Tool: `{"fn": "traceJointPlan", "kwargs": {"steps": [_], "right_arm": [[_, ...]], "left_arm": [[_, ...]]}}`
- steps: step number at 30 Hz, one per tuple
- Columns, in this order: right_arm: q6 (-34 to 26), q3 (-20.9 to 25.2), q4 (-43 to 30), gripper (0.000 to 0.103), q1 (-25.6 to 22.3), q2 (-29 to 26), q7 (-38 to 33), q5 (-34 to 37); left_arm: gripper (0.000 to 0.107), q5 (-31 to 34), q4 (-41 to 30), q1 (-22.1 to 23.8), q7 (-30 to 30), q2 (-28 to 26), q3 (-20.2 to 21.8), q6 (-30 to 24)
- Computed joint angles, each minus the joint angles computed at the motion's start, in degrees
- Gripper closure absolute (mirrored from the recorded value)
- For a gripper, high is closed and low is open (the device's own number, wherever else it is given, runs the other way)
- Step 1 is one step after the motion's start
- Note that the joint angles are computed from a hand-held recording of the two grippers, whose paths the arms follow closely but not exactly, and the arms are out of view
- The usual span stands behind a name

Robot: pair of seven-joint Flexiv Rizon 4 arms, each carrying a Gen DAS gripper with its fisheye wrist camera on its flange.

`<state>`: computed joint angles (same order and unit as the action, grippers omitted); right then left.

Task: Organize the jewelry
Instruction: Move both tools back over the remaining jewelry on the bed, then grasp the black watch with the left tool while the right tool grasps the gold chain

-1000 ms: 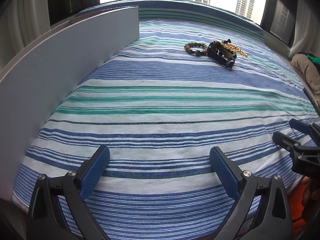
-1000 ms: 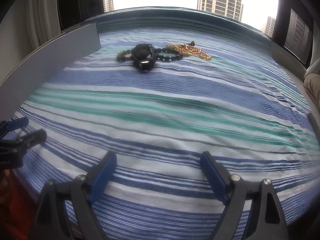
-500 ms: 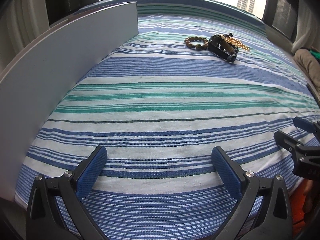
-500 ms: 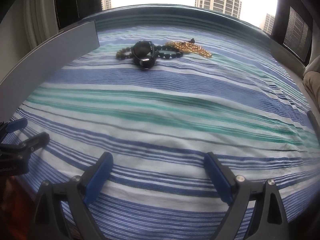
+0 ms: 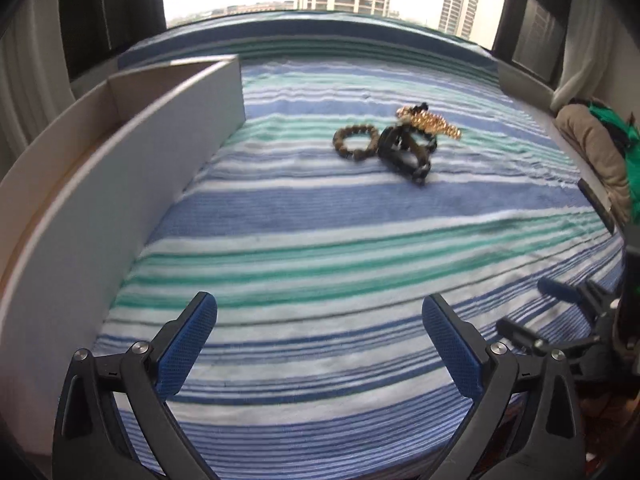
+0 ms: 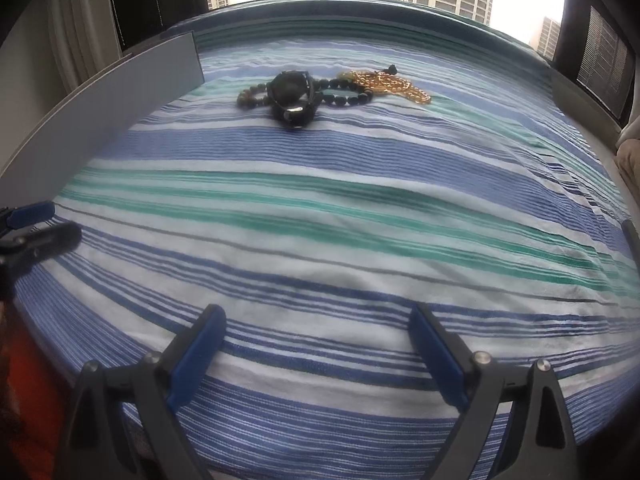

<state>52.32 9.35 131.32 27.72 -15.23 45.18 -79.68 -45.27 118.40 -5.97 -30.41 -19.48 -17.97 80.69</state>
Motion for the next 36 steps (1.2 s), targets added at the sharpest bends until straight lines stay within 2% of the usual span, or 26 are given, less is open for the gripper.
{"fn": "traceJointPlan", "kwargs": {"steps": [2, 4, 7, 11, 15, 17, 20, 21, 24, 26, 27, 28, 31, 36], "right_arm": [[1.23, -0.37, 0.71, 0.008, -0.46, 0.56, 3.79, -3.43], [1.74, -0.33, 1.04, 0.008, -0.92, 0.95, 6.0, -5.85], [0.17, 0.4, 1.36, 0.008, -0.87, 1.76, 7.14, -6.94], [-1.67, 1.29, 2.05, 0.008, -0.62, 3.12, 8.68, -7.79], [-2.27, 2.0, 2.77, 0.008, -0.45, 3.83, 9.86, -8.5], [-1.82, 2.03, 3.21, 0.008, -0.64, 3.9, 10.77, -9.07], [-0.09, 1.66, 3.72, 0.008, -1.48, 3.65, 13.19, -10.86], [0.7, 1.53, 3.81, 0.008, -1.87, 3.47, 13.98, -11.32], [3.05, 1.1, 3.83, 0.008, -3.07, 2.89, 16.57, -13.35], [3.33, 1.21, 3.82, 0.008, -3.35, 2.84, 17.34, -13.99], [3.02, 1.34, 3.81, 0.008, -3.31, 2.93, 17.21, -13.95], [2.5, 1.53, 3.87, 0.008, -3.16, 3.11, 16.89, -13.68], [0.95, 2.01, 4.26, 0.008, -2.64, 3.93, 16.31, -12.85], [0.82, 2.01, 4.75, 0.008, -2.81, 4.59, 17.43, -13.28]], "left_arm": [[0.004, 1.99, -3.74, -1.13, -1.41, -0.66, 0.49, -2.63], [0.004, 6.01, -9.65, -3.43, -7.31, -3.02, 2.9, -7.69], [0.005, 11.58, -20.32, -6.03, -15.35, -9.38, 4.9, -16.05], [0.006, 22.08, -32.43, -11.23, -23.49, -18.74, 8.87, -16.86], [0.027, 30.4, -42.09, -14.79, -29.68, -25.4, 12.79, -19.96], [0.031, 32.87, -45.26, -15.6, -32.99, -27.51, 13.91, -21.33], [0.041, 36.23, -47.03, -16.44, -35.61, -28.98, 14.48, -20.13], [0.048, 37.6, -47.13, -16.81, -35.79, -29.12, 14.75, -19.33], [0.085, 41.16, -47.54, -18.0, -35.88, -29.54, 15.66, -18.67], [0.089, 42.38, -46.69, -17.96, -36.07, -29.19, 15.55, -17.08], [0.095, 41.96, -45.77, -17.12, -35.52, -28.56, 14.5, -16.84], [0.097, 41.19, -44.87, -16.09, -34.7, -27.87, 13.23, -16.9], [0.097, 38.63, -41.49, -13.27, -32.26, -25.06, 10.46, -17.75], [0.097, 33.66, -31.8, -7.57, -26.58, -18.01, 7.41, -17.66]]}}
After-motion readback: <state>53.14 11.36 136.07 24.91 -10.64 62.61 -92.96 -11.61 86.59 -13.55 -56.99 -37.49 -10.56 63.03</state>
